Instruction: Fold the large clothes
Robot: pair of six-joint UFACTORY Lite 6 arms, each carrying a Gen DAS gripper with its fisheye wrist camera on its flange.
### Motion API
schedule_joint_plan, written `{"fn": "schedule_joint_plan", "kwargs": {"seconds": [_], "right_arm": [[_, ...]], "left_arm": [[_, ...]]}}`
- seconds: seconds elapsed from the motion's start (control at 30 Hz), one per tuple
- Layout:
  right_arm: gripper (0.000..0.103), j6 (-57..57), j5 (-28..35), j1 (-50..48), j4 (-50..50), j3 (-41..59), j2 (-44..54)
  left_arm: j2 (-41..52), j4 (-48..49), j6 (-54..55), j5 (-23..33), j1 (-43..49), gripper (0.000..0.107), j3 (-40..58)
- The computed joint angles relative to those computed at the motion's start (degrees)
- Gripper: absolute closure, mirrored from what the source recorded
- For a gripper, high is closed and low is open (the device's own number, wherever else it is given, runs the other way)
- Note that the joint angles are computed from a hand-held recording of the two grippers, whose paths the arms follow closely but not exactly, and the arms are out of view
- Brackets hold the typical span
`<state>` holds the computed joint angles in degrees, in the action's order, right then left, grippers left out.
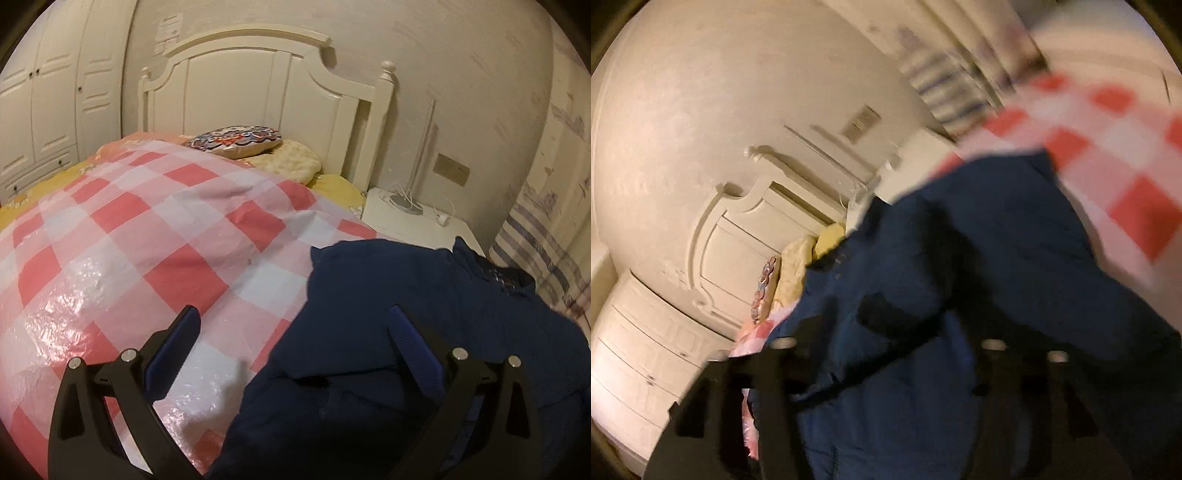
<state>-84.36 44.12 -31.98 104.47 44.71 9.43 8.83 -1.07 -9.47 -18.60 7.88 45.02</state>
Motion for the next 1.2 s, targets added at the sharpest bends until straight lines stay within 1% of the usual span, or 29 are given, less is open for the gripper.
{"fn": "schedule_joint_plan", "kwargs": {"seconds": [0.1, 0.27, 0.33, 0.37, 0.4, 0.43, 0.47, 0.5, 0.53, 0.57, 0.6, 0.63, 0.7, 0.77, 0.87, 0.97, 1.0, 1.03, 1.07, 1.1, 1.13, 1.17, 1.2], "right_arm": [[0.039, -1.82, 1.69, -1.68, -0.02, -0.07, 1.10], [0.039, 1.18, -2.71, 3.16, -3.35, 4.15, 2.92], [0.038, -0.65, -5.80, 5.69, -1.89, 4.85, 3.25], [0.038, -2.06, -6.30, 6.57, -0.43, 5.02, 4.08], [0.045, -2.16, -6.71, 7.26, -0.16, 5.83, 5.05], [0.064, -2.59, -6.66, 7.51, 0.10, 5.23, 4.75], [0.071, -2.48, -5.52, 7.60, -0.71, 5.86, 5.55], [0.080, -4.51, -5.15, 7.93, 0.73, 4.93, 4.61], [0.083, -8.47, -4.94, 8.35, 3.82, 2.82, 2.82], [0.083, -12.88, -4.37, 8.69, 6.81, -0.21, -1.13], [0.084, -14.90, -2.39, 8.10, 8.18, -3.37, -5.55], [0.085, -14.52, -0.40, 6.84, 8.02, -5.34, -8.64], [0.086, -13.23, 3.50, 2.62, 6.46, -9.11, -14.06], [0.086, -11.64, 3.62, -0.50, 4.04, -9.94, -15.43], [0.086, -11.28, 1.09, -2.88, 2.03, -8.72, -10.71], [0.085, -8.47, 1.98, -4.45, -1.04, -6.41, -1.57], [0.084, -7.59, 1.15, -4.11, -1.66, -5.87, -1.52], [0.077, -7.24, -0.49, -3.29, -2.34, -6.02, -3.37], [0.072, -6.21, -2.30, -2.55, -3.16, -5.89, -4.66], [0.063, -5.09, -4.90, -1.94, -3.66, -6.40, -6.78], [0.061, -5.62, -7.46, -1.58, -1.76, -7.74, -9.64], [0.061, -8.22, -10.23, -1.28, 2.54, -10.48, -14.68], [0.061, -13.18, -12.94, -0.17, 7.72, -12.58, -19.37]], "left_arm": [[-0.07, -0.54, 0.89, 0.00, -0.20, 0.006, -0.05], [0.21, 0.88, -0.87, 0.65, 0.08, 0.006, 0.34], [0.35, -0.06, 0.08, 0.93, -0.14, 0.006, 0.52], [0.37, -0.31, 0.42, 0.85, -0.13, 0.006, 0.49], [0.15, -0.55, 0.77, 0.64, -0.29, 0.006, 0.23], [-0.02, -0.41, 0.70, 0.45, -0.32, 0.006, 0.04], [-0.39, 0.12, 0.40, -0.02, -0.35, 0.006, -0.40], [-0.80, 0.58, 0.16, -0.48, -0.34, 0.006, -0.84], [-1.31, 0.27, 0.52, -1.05, -0.44, 0.006, -1.39], [-2.21, -0.29, 1.08, -2.04, -0.57, 0.006, -2.34], [-3.03, -0.43, 1.20, -2.98, -0.54, 0.006, -3.18], [-3.76, -0.50, 1.23, -3.83, -0.46, 0.006, -3.91], [-4.87, 0.05, 0.52, -5.20, -0.13, 0.006, -5.02], [-4.56, 0.90, -0.47, -4.91, 0.21, 0.006, -4.60], [-4.09, 2.69, -2.44, -4.28, 0.88, 0.006, -3.95], [-3.15, 4.67, -4.88, -3.14, 1.77, 0.006, -3.00], [-2.86, 5.24, -5.67, -2.81, 2.07, 0.006, -2.72], [-2.60, 5.57, -6.38, -2.53, 2.34, 0.006, -2.44], [-2.45, 5.49, -6.71, -2.45, 2.64, 0.006, -2.36], [-2.43, 5.60, -7.19, -2.54, 2.92, 0.006, -2.41], [-2.39, 6.31, -8.27, -2.65, 3.37, 0.006, -2.40], [-2.36, 6.49, -8.63, -2.65, 3.54, 0.006, -2.37], [-1.96, 6.74, -8.98, -2.27, 3.65, 0.006, -1.96]]}}
